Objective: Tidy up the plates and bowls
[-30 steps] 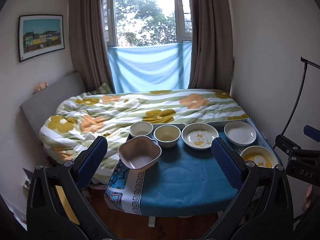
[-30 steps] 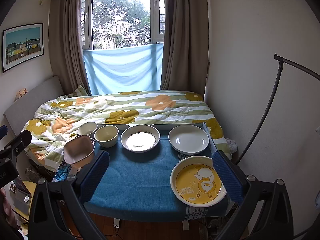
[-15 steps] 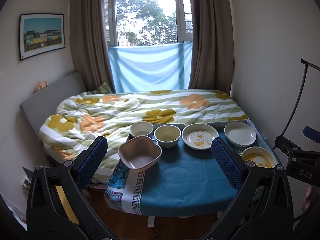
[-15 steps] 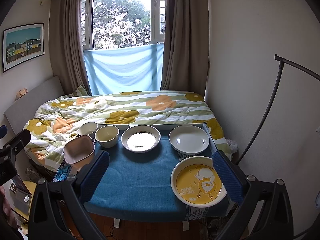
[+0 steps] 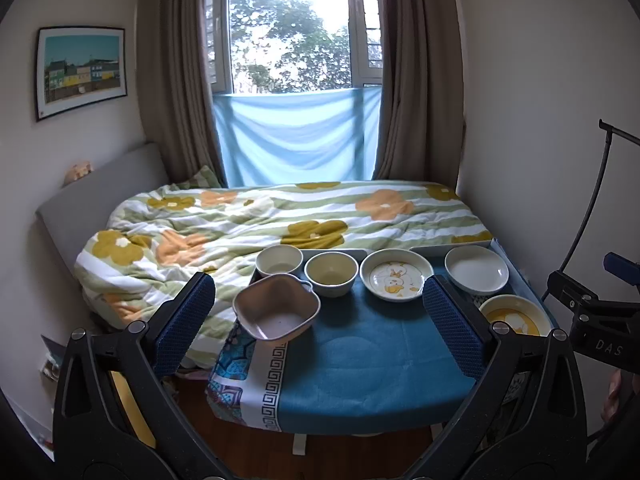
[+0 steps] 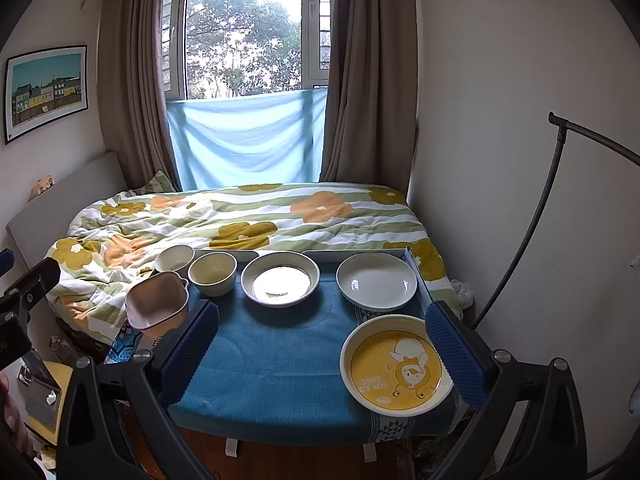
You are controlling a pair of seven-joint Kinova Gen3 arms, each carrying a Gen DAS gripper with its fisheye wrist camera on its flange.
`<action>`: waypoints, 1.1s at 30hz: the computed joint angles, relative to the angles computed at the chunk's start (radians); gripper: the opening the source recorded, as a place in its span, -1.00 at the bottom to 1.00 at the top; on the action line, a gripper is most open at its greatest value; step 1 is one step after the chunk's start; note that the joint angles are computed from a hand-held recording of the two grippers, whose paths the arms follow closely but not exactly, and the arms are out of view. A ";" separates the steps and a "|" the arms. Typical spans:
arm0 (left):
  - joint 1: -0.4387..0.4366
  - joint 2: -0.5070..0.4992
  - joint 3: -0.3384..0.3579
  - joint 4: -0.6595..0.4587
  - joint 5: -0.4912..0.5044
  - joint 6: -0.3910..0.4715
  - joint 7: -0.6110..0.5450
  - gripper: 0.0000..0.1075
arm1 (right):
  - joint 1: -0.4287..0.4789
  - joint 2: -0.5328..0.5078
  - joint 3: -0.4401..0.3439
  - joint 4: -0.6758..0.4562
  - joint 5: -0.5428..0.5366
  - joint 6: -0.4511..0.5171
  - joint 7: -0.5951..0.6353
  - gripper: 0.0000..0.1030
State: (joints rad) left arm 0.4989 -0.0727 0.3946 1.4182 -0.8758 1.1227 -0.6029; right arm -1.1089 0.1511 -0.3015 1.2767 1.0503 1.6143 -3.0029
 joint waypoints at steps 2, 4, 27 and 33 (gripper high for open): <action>0.001 0.004 -0.001 -0.004 0.004 -0.002 -0.006 0.91 | 0.000 0.000 0.000 0.000 0.000 0.000 -0.001 0.99; -0.005 0.010 0.002 -0.014 0.011 -0.001 -0.019 0.91 | 0.000 0.000 0.001 -0.003 -0.001 0.002 0.001 0.99; -0.144 0.442 0.013 -0.369 0.728 -0.097 -0.738 0.91 | 0.334 -0.268 0.006 0.451 -0.332 -0.312 -0.269 0.99; 0.038 0.674 -0.192 -0.626 0.860 0.044 -0.867 0.88 | 0.380 -0.356 0.169 0.636 -0.456 -0.533 -0.225 0.79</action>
State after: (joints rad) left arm 0.5372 0.6013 0.2025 0.7925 -0.0153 1.1669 -1.4696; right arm -0.7293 -0.2052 -0.1326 1.9132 0.5945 1.0817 -3.2276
